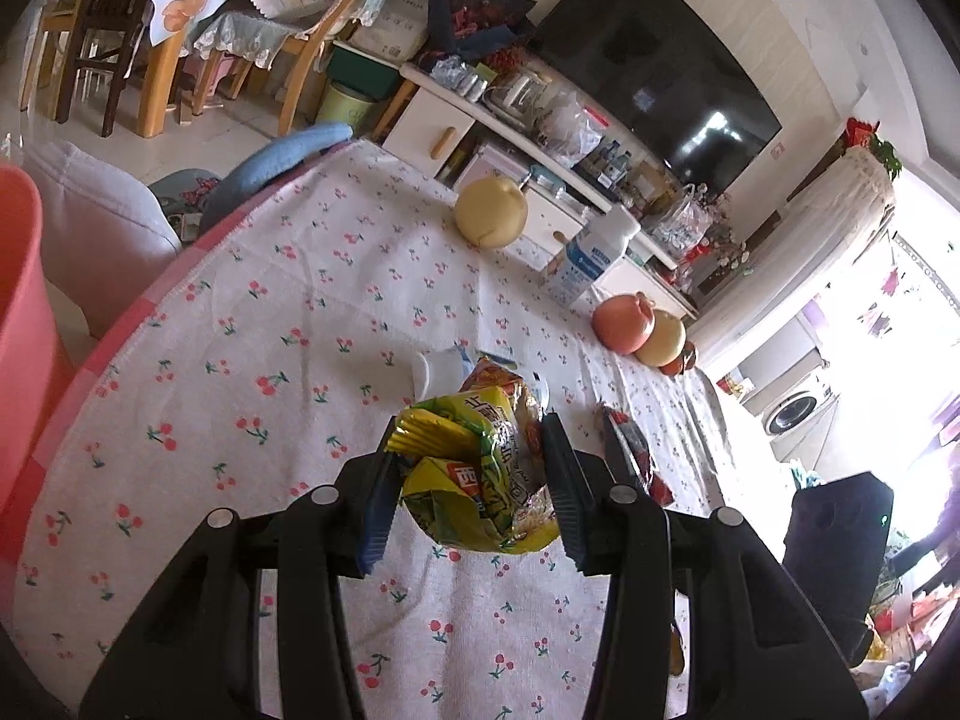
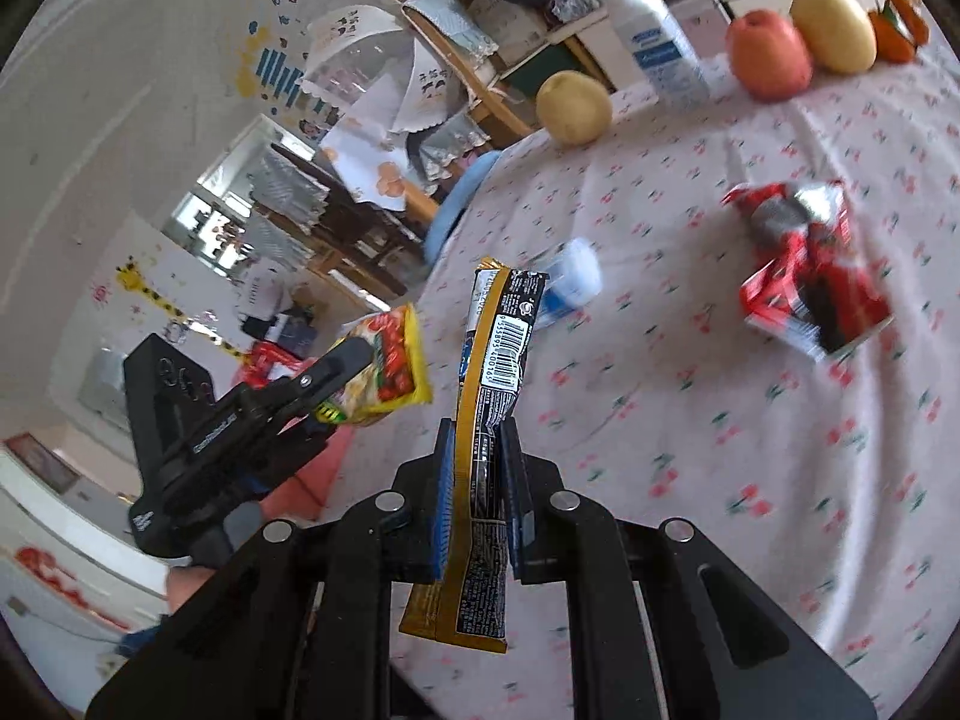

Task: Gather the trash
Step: 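Lift and carry the yellow packet and snack stick over the pink basin with both grippers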

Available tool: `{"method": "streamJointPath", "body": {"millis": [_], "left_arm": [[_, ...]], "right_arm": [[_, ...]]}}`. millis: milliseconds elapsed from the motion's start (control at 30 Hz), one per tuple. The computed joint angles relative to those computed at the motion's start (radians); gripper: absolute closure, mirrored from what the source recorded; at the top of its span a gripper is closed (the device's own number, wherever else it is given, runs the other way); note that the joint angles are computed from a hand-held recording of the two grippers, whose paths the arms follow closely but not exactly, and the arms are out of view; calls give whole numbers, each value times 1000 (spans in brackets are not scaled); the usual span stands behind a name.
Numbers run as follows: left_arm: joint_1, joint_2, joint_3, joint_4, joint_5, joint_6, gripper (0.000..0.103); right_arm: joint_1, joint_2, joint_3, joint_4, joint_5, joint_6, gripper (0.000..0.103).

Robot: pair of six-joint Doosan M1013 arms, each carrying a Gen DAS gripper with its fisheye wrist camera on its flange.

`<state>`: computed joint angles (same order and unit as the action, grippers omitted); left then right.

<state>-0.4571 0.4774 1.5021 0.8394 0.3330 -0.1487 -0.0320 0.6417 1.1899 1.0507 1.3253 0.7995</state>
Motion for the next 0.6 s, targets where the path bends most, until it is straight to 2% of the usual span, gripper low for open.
{"method": "streamJointPath", "body": {"millis": [200, 600], "left_arm": [[7, -36, 41, 125, 10, -143, 56], [31, -119, 144, 377, 57, -468, 56]], "right_arm": [[10, 3, 2, 48, 74, 35, 88], [75, -32, 21, 36, 83, 14, 87]]}}
